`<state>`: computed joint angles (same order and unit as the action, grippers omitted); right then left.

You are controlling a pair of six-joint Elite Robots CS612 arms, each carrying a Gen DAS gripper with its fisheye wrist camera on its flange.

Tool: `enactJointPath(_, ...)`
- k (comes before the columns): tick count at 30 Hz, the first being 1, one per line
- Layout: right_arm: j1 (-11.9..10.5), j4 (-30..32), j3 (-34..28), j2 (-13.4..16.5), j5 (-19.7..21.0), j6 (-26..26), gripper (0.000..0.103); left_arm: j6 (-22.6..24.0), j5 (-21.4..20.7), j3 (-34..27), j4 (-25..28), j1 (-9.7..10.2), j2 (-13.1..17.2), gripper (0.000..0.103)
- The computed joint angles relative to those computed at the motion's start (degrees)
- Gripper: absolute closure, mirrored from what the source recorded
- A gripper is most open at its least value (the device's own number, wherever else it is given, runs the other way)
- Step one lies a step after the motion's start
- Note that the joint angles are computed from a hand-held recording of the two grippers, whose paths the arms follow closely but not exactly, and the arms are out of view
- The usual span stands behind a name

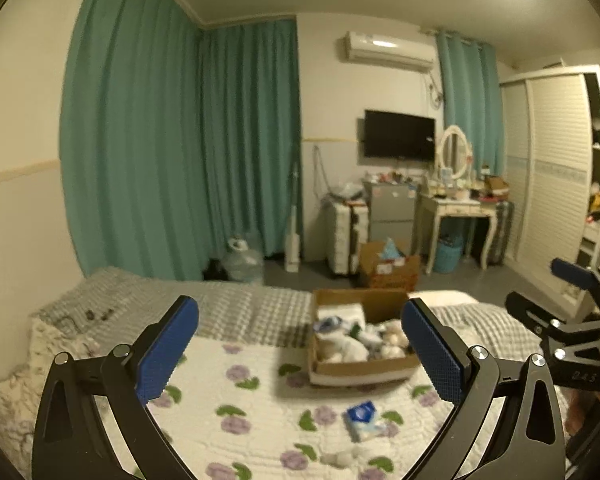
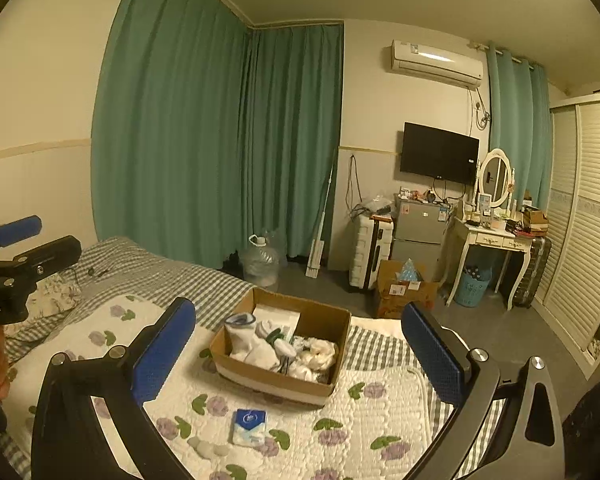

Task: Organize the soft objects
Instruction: 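Withdraw both tools from the box toward the tissue pack and foam piece, then grasp the blue Vinda tissue pack with the right tool while the left tool lowers to the foam piece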

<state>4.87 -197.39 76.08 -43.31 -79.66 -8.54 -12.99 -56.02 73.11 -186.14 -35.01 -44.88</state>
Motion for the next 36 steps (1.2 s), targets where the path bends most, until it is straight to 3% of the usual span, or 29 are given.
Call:
enactJointPath(2,-0.05,0.22,0.26,-0.01,0.26,0.35,0.000,-0.58,-1.35,0.73,-0.03,0.18,-0.24,0.000)
enactJointPath(5,-0.12,0.43,0.47,0.13,0.35,1.17,0.000,0.88,1.16,0.73,-1.20,-0.11,0.44,0.000)
enactJointPath(8,-0.01,0.87,0.01,0.68,0.28,1.26,0.000,1.93,1.06,0.82,-3.40,-0.07,1.26,0.000)
enactJointPath(13,0.52,1.67,-1.67,2.55,-1.72,0.67,0.000,2.62,1.22,-0.30,-2.32,0.20,3.13,0.000)
enactJointPath(21,0.79,6.98,-6.39,6.48,-2.37,0.32,0.000,1.45,-3.37,-2.15,0.91,1.39,5.98,0.005)
enactJointPath(26,1.25,10.97,-9.88,9.60,-2.89,-0.63,0.000,-2.58,-8.87,-3.59,6.24,2.63,7.57,0.009)
enactJointPath(36,1.89,17.98,-14.92,14.62,-4.46,-2.15,0.000,-5.31,-13.79,-4.77,13.56,3.37,10.27,0.010)
